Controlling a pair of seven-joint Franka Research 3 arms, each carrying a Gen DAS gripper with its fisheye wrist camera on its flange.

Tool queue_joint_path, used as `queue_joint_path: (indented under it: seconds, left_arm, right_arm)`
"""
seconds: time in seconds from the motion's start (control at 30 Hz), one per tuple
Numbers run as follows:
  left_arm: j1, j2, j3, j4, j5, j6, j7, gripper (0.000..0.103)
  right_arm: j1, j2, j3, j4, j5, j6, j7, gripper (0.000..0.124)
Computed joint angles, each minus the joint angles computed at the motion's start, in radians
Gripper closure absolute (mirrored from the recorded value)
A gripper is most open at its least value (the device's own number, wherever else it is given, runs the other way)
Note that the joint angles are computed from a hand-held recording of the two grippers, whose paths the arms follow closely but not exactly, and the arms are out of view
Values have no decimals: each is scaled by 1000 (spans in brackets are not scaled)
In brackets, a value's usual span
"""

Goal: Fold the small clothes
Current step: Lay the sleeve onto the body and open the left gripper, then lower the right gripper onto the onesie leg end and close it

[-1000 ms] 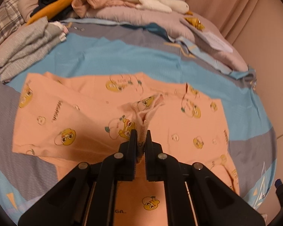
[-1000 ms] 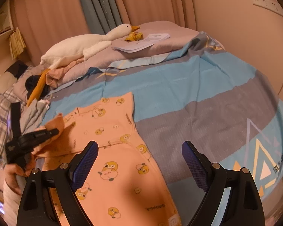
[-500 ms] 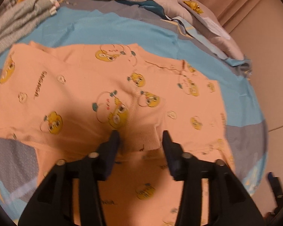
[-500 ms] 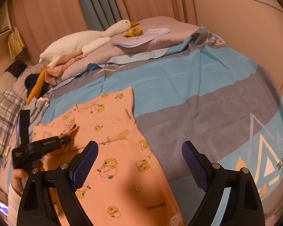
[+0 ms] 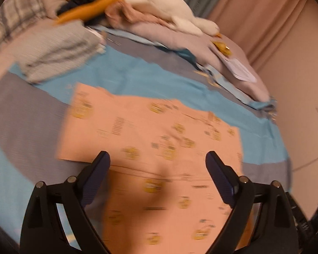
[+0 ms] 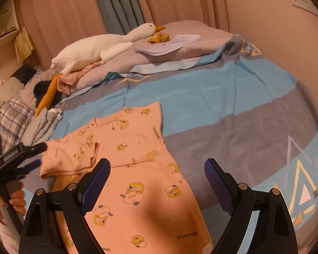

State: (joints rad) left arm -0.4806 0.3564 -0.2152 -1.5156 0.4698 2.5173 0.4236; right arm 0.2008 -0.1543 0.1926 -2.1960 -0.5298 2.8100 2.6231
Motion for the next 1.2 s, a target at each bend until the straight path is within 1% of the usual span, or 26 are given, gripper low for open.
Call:
queue_joint_path:
  seconds: [0.1,0.2,0.3,0.43,0.53,0.63,0.7,0.73,0.83,0.87,0.9,0.97,1.0,1.03,1.07,1.2]
  left_arm:
    - [-8,-78,31,-93,78,-15,-86,10]
    - [21,-151,27,-192,112,9,-152,9]
    - [48,-182,15,-239,134,16,-205,9]
    - [81,-237,-1,-313,140,8,-258,9]
    - [95,-258,-12,-340,163,-16,-287,9]
    - [109,-276,-21,-368,166,-30,-299,9]
    - [117,-286,-26,-384,166,-34,-304,9]
    - [120,-290,-27,-391,167,-33,-307,9]
    - [129,-305,-31,-414,175,-32,-323,9]
    - [132,-308,-33,-419,174,-35,-324,9]
    - [135,-311,-34,-423,172,-37,-323,9]
    - [138,-316,-36,-430,173,-41,-326,9]
    - [141,-319,-37,-436,172,-41,-327,9]
    - [142,-320,-38,-438,170,-42,-326,9]
    - [144,-322,-39,-442,168,-43,-328,9]
    - [152,-332,-39,-461,158,-39,-333,9]
  right_arm:
    - [9,13,0,16,5,1,-16,34]
    - [21,28,-3,35,10,-2,-33,34]
    - [44,56,-19,59,59,12,-86,34]
    - [94,111,-48,104,236,46,-247,34]
    - [128,175,-59,171,379,39,-382,34]
    - [150,239,-56,239,567,24,-553,34]
    - [157,298,-47,311,683,-13,-650,35]
    - [165,316,-52,333,702,-28,-669,40]
    - [207,397,-82,437,670,-105,-647,44]
    - [221,434,-91,486,654,-146,-636,46]
    - [227,455,-94,515,654,-173,-639,52]
    - [241,509,-100,585,647,-226,-644,53]
    - [253,538,-108,624,633,-253,-639,56]
    - [266,568,-118,666,615,-287,-629,63]
    - [270,584,-121,689,611,-308,-631,65]
    - [297,675,-140,817,581,-411,-620,68]
